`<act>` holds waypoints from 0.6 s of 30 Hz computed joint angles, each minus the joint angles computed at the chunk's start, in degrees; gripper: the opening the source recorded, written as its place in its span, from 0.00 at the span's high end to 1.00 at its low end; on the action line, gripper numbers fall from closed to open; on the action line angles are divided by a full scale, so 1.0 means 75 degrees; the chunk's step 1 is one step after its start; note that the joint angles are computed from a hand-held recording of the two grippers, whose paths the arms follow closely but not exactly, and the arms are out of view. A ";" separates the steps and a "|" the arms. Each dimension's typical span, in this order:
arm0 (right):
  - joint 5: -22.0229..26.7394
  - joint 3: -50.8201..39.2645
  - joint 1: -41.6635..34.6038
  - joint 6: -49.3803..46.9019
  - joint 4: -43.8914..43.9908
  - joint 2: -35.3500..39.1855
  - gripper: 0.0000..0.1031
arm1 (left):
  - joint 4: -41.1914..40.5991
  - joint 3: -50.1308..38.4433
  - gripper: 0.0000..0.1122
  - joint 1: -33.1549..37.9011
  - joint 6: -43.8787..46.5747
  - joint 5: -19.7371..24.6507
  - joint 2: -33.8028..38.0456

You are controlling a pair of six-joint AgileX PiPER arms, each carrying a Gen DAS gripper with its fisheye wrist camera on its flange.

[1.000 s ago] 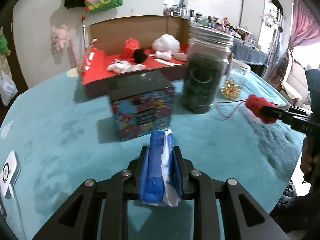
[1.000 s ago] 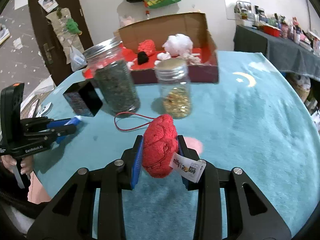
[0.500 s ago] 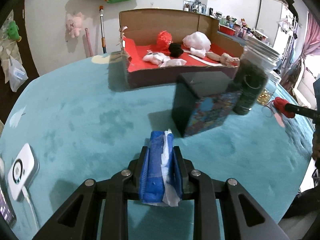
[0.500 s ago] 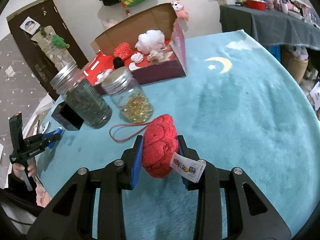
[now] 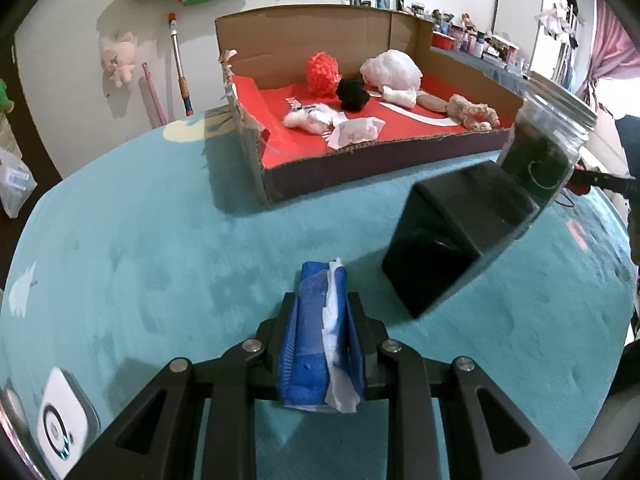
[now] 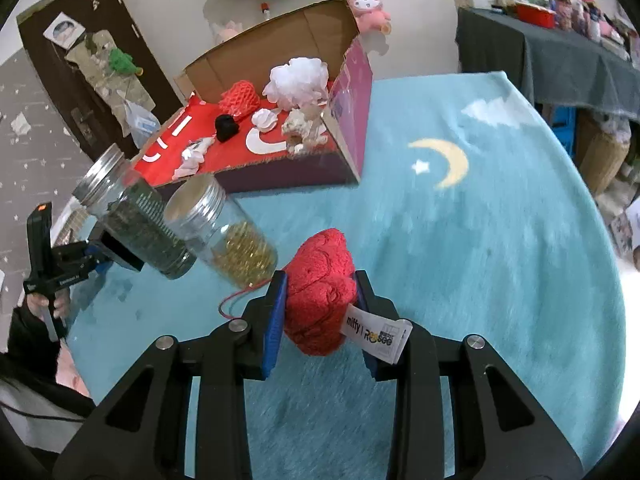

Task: Organize soft objects
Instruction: 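Lift and carry the blue tube and red yarn ball with both tools into the box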

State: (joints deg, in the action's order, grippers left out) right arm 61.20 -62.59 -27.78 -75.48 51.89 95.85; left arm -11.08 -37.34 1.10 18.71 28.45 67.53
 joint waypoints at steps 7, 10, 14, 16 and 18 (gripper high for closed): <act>-0.0214 -0.0448 0.0507 0.0070 -0.0250 0.0023 0.70 | -0.0180 -0.0559 0.78 0.0097 0.0639 0.0270 0.0301; -0.0229 -0.0664 0.0691 0.0057 -0.0356 0.0011 0.70 | 0.0137 -0.0896 0.78 0.0032 0.0627 0.0406 0.0446; -0.0088 -0.1101 0.0894 0.0235 -0.0500 0.0131 0.70 | -0.0007 -0.1422 0.78 0.0055 0.1050 0.0734 0.0672; -0.0146 -0.1281 0.1047 0.0268 -0.0613 0.0117 0.70 | -0.0096 -0.1723 0.78 0.0019 0.1220 0.0899 0.0770; -0.0078 -0.1510 0.1149 0.0300 -0.0621 0.0141 0.70 | -0.0176 -0.2008 0.78 -0.0016 0.1318 0.1031 0.0884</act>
State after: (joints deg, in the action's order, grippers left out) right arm 60.61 -73.92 -19.16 -73.24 47.23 96.90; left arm -12.41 -52.40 0.98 28.59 36.18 74.16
